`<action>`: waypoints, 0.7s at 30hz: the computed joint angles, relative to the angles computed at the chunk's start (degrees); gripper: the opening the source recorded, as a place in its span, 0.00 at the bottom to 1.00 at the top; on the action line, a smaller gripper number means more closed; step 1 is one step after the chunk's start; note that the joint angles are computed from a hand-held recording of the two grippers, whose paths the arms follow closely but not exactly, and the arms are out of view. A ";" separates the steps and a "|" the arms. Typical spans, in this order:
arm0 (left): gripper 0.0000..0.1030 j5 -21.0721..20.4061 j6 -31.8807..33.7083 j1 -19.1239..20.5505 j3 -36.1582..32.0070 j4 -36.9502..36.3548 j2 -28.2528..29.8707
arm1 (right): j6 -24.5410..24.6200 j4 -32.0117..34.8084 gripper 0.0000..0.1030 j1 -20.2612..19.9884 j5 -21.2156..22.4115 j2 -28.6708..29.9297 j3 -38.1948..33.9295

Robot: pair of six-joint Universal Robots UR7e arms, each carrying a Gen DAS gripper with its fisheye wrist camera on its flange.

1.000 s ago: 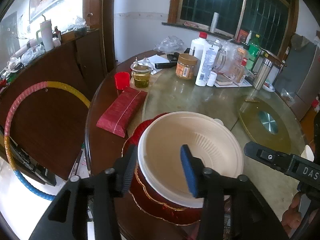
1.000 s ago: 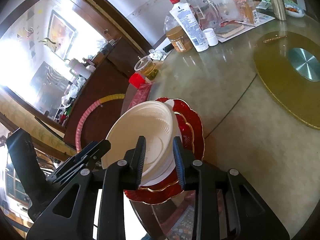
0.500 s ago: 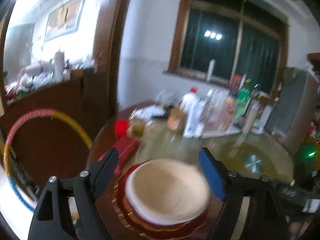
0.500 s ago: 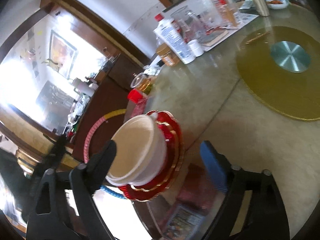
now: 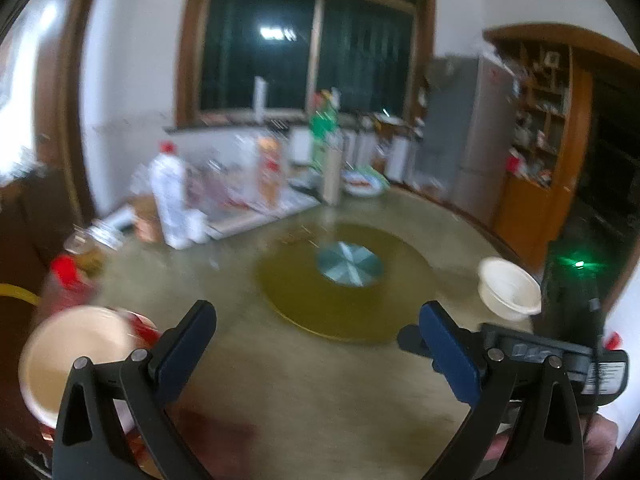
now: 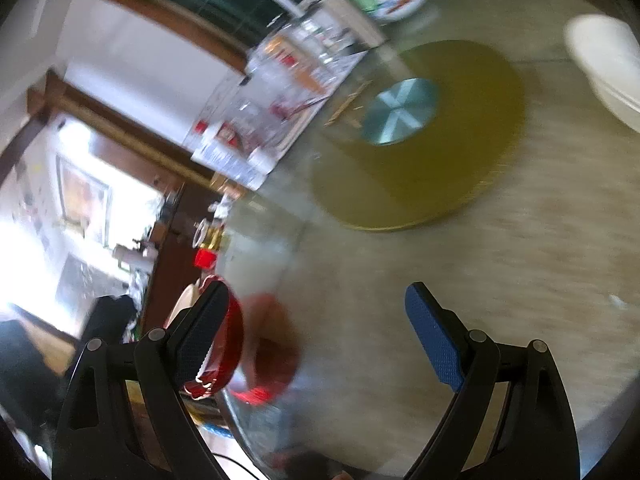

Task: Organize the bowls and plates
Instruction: 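Move both tools to the second cream bowl at the table edge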

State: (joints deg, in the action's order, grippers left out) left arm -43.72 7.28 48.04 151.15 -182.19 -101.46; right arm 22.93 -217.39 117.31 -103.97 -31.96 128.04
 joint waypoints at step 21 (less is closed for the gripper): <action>0.99 -17.31 -14.32 5.80 -16.78 8.79 30.37 | 6.24 -18.31 1.00 -16.14 -2.01 -16.68 22.08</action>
State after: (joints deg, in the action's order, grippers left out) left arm -61.03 -7.04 53.84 134.37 -173.40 -71.09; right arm 29.17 -235.70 101.18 -105.99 -48.64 150.12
